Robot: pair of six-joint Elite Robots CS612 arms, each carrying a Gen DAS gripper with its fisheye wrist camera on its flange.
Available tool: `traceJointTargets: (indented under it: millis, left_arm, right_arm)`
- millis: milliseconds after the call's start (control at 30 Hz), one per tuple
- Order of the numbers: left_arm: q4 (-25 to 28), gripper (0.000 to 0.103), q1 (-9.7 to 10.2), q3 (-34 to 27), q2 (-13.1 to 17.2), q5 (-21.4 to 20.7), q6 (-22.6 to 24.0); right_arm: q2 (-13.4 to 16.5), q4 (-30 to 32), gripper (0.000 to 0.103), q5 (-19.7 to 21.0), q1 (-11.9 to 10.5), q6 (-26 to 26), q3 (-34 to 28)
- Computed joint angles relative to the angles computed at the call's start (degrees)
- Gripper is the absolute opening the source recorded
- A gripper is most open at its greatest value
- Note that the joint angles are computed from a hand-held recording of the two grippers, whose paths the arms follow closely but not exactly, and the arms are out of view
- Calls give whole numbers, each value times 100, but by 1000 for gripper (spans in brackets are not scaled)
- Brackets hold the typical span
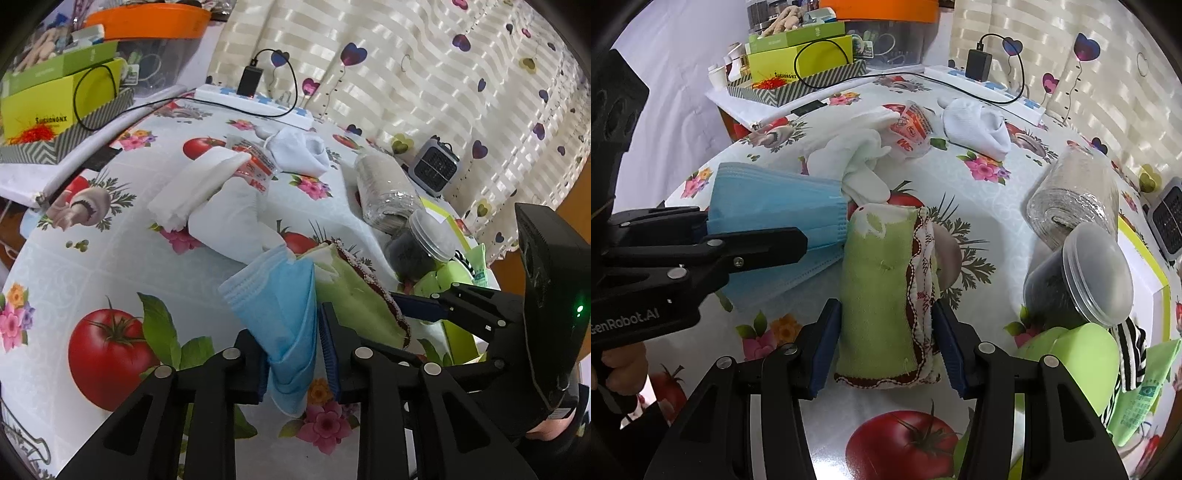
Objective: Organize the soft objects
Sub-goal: 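Lift the blue mask and lace-edged green cloth and carry them over the tray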
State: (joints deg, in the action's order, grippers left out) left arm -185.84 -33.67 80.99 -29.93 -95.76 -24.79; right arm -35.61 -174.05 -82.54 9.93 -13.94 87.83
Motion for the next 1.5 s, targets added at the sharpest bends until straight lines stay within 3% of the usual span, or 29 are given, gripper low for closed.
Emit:
traceJointTargets:
  millis: [33, 167, 267, 833, 1500]
  left_arm:
    - [-7, 19, -1, 10, -6, 6, -10]
    - [-27, 17, -10, 50, -33, 55, -66]
    - [-112, 16, -17, 110, -70, 70, -87]
    - [-578, 16, -175, 428, -356, 346, 86]
    - [-572, 16, -450, 398, -516, 389, 531]
  right_arm:
    - [4, -8, 51, -18, 6, -17, -2]
    - [7, -128, 35, 210, -57, 202, 22]
    - [-34, -354, 30, 385, -102, 311, 124]
    - [-385, -1609, 30, 977, -297, 770, 810]
    - [-706, -2783, 30, 916, -578, 1273, 1499]
